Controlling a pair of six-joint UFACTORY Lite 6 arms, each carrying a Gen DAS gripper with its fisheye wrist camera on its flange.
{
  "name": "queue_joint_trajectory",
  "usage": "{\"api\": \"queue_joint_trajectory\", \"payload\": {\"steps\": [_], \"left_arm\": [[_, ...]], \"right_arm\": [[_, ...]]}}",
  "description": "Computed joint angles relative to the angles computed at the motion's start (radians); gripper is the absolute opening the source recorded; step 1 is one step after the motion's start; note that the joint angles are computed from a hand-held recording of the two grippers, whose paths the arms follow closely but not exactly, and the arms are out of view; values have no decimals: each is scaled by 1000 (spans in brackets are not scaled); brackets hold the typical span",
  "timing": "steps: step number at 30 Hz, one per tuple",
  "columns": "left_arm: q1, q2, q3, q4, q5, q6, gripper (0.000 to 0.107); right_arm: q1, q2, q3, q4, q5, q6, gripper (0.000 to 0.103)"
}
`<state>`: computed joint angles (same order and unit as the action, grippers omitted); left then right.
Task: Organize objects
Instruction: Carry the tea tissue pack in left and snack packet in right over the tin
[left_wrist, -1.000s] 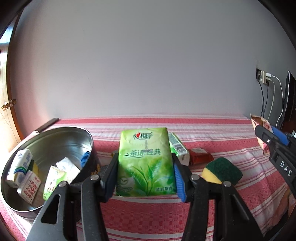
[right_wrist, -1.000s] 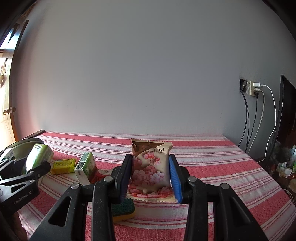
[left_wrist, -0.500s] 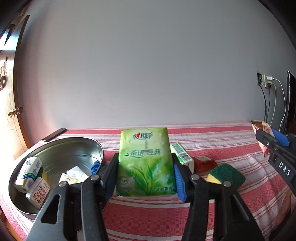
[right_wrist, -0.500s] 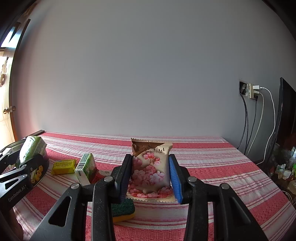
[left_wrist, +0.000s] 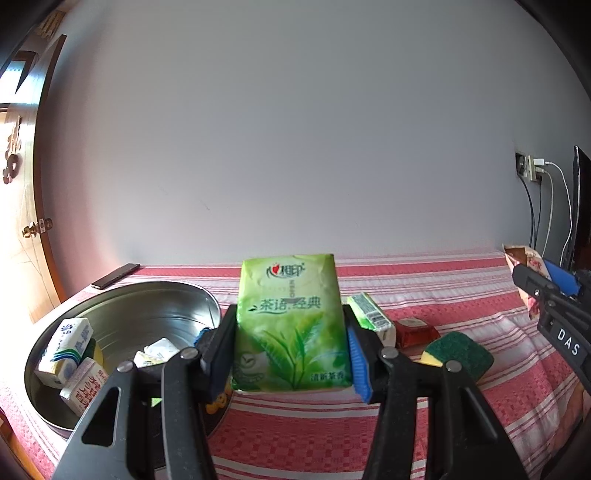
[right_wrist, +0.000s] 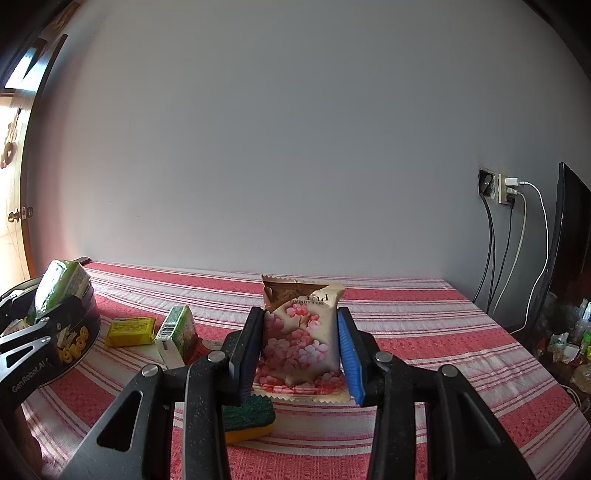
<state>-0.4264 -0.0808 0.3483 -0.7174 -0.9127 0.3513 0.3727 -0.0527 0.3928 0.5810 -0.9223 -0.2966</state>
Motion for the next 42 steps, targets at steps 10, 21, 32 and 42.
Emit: {"api": "queue_joint_trajectory", "payload": {"steps": [10,21,32,42], "left_arm": [[156,-137,-103,136,50,-50,53],[615,-274,-138,511,222,-233,53],[819,-141,-34,671,261,-284,53],[926,-26,33,790,274,-334,53]], "right_arm": [[102,74,71,50,-5,-40,42],[273,175,256,135,55,-149,42],[362,317,509,106,208,-183,42],[437,519,786,128,341,-257,42]]}}
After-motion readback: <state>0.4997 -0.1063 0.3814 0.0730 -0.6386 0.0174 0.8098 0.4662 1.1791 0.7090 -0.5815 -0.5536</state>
